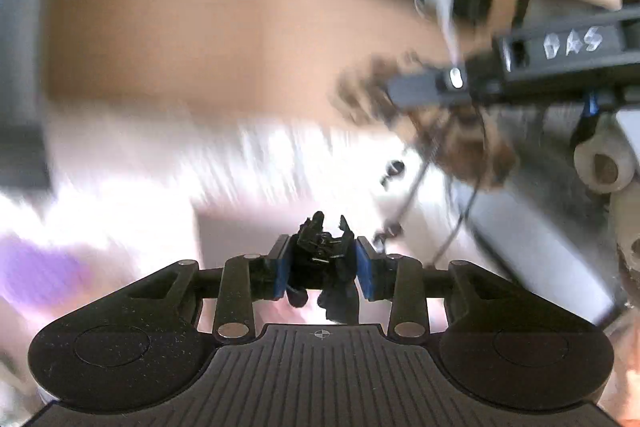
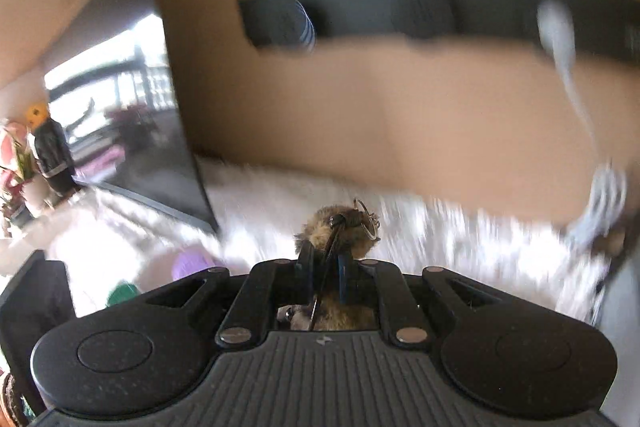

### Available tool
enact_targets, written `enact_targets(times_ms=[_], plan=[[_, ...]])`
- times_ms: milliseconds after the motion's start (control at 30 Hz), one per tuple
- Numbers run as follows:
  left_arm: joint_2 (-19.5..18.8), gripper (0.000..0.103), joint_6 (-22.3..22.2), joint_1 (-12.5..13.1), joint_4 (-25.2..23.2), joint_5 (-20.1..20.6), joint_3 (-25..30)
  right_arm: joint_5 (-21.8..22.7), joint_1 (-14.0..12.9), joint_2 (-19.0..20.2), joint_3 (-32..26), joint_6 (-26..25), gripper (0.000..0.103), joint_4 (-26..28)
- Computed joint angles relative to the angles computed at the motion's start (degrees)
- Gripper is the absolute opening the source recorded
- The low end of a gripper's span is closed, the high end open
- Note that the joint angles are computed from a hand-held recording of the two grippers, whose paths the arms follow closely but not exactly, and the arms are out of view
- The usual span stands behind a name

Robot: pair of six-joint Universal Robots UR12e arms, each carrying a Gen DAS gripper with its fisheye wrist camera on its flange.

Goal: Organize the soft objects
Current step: 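Carry the cable and tail toy over the pink box and open both grippers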

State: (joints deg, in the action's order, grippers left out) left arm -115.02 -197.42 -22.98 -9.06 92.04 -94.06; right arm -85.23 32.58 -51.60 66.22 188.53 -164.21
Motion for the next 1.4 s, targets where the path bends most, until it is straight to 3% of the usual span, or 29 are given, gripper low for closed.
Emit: enact_targets(times_ms=[33, 100, 300, 367, 467, 567, 633, 800, 900, 967, 1000, 1067, 1200, 1400], plan=[[-0.72, 0.039, 0.57, -0.08, -4.26, -0.51, 1.16, 0.13, -0.20, 0.63, -0.07, 0.69, 0.019, 1.39], [-2.17, 0.039, 3.28, -1.11, -9.01, 2.67, 2.82, -0.27, -0.08, 1.48, 0.47, 2.45, 0.025, 2.28], [-2.61, 0.040, 7.39, -2.05, -11.50, 10.16, 4.10, -1.04, -0.23, 2.72, 3.63, 8.41, 0.025, -2.58], [-2.36, 0.039, 9.17, -2.12, -12.94, 9.90, 4.28, -1.84, -0.20, 2.85, 4.08, 8.81, 0.025, -3.84], [-2.62, 0.039, 8.27, -2.16, -15.44, 7.86, 4.92, -3.24, 0.00, 2.90, 4.80, 8.62, 0.025, -6.20], [-3.73, 0.040, 7.39, -2.48, -19.49, 8.83, 6.37, -4.32, 0.17, 3.02, 5.29, 8.42, 0.032, -9.33], [-4.66, 0.041, 7.20, -2.72, -20.70, 10.63, 7.55, -4.97, 0.27, 3.04, 5.73, 7.73, 0.038, -11.10], [-6.21, 0.044, 7.01, -3.30, -21.49, 14.12, 9.93, -5.06, -0.10, 2.98, 6.44, 7.77, 0.038, -11.67], [-6.39, 0.042, 5.23, -3.42, -17.86, 15.54, 9.35, -4.84, -0.47, 2.64, 7.22, 9.08, 0.040, -12.03], [-5.25, 0.042, 2.71, -2.64, -13.57, 12.20, 7.33, -4.86, -0.62, 2.40, 7.85, 9.54, 0.047, -12.96], [-4.49, 0.042, 1.02, -2.04, -13.00, 9.68, 6.54, -4.99, -0.66, 2.30, 8.13, 9.79, 0.055, -13.60], [-3.26, 0.040, -2.09, -0.94, -13.79, 5.63, 5.82, -5.29, -0.66, 2.16, 8.55, 10.11, 0.061, -14.85], [-0.60, 0.040, -6.83, 1.22, -8.46, -3.78, 2.57, -4.71, -0.65, 2.02, 8.84, 10.07, 0.062, -15.20], [1.29, 0.040, -7.18, 1.74, 0.37, -4.53, -0.68, -3.79, -0.64, 1.73, 9.09, 10.60, 0.062, -15.34]])
